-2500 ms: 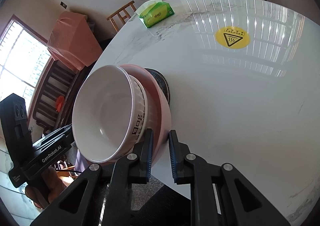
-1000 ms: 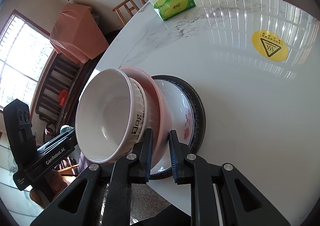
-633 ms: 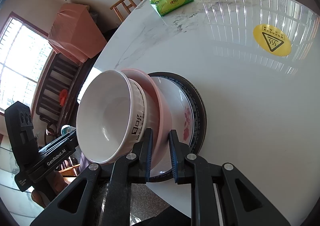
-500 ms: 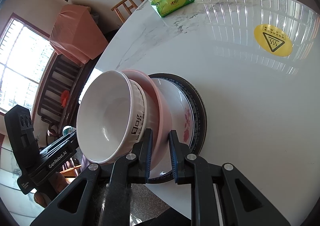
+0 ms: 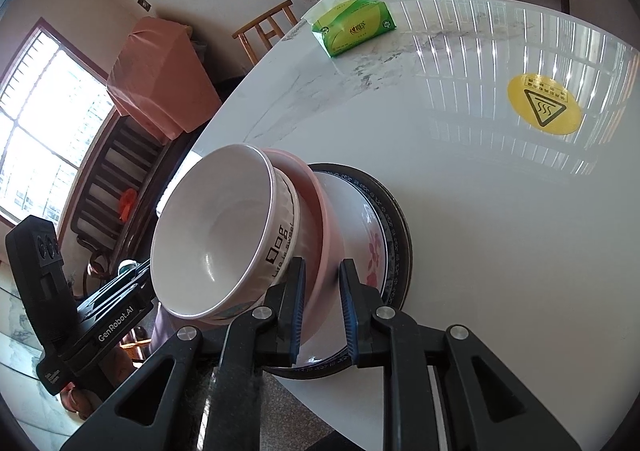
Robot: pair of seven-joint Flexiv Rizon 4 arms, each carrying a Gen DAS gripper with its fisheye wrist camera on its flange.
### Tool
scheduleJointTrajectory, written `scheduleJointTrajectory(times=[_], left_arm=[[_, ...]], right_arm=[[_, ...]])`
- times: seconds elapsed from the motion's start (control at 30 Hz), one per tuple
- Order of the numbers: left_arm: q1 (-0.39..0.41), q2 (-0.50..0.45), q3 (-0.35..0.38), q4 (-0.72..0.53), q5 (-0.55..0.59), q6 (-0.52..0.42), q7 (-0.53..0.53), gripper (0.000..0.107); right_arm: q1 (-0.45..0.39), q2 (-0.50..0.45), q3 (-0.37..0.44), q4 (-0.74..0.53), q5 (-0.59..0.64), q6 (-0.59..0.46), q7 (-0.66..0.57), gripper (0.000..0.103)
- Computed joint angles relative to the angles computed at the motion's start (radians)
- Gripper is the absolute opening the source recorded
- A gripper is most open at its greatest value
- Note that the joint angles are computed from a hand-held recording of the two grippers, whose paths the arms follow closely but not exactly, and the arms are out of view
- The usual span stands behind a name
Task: Organize plates and bowls
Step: 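Lower the bowl stack onto the plates and open both grippers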
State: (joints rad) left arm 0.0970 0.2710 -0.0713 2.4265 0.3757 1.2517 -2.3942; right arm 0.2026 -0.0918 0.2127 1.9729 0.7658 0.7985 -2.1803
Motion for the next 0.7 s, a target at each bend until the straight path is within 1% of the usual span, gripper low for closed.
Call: scheduleJointTrajectory(times=[0.1, 0.2, 0.27, 0.33, 0.43, 0.5, 0.57, 0.6, 0.7], left_arm=[[0.051, 0.017, -0.054, -0.012, 0.105, -0.021, -0.091, 0.024], [0.069, 0.024, -0.070, -0.018, 0.167, -0.023, -0.148, 0.030], [0.081, 0.030, -0.081, -0.020, 0.209, -0.026, -0.195, 0.037], [0.094, 0.035, -0.092, -0.021, 0.253, -0.029, -0.244, 0.043], [0.107, 0.045, -0.101, -0.018, 0.310, -0.025, -0.311, 0.049], [0.119, 0.053, -0.114, -0.018, 0.358, -0.023, -0.360, 0.052], [0.131, 0.064, -0.136, -0.021, 0.413, -0.029, -0.417, 0.055], [0.134, 0.070, -0.147, -0.023, 0.438, -0.041, -0.443, 0.056], [0.132, 0.085, -0.181, -0.036, 0.511, -0.093, -0.518, 0.059]], right_arm=[[-0.001, 0.001, 0.002, 0.009, 0.031, 0.034, -0.021, 0.021], [-0.004, -0.008, 0.001, 0.003, 0.057, 0.046, -0.030, 0.024], [-0.004, -0.011, 0.004, 0.003, 0.063, 0.059, -0.037, 0.025], [0.001, -0.010, 0.011, 0.013, 0.066, 0.096, -0.048, 0.025], [0.011, 0.000, 0.023, 0.041, 0.074, 0.174, -0.068, 0.031], [0.019, 0.011, 0.032, 0.064, 0.086, 0.230, -0.098, 0.033], [0.031, 0.023, 0.043, 0.094, 0.105, 0.308, -0.136, 0.034], [0.033, 0.032, 0.047, 0.105, 0.132, 0.339, -0.169, 0.035], [0.032, 0.067, 0.045, 0.119, 0.255, 0.381, -0.292, 0.040]])
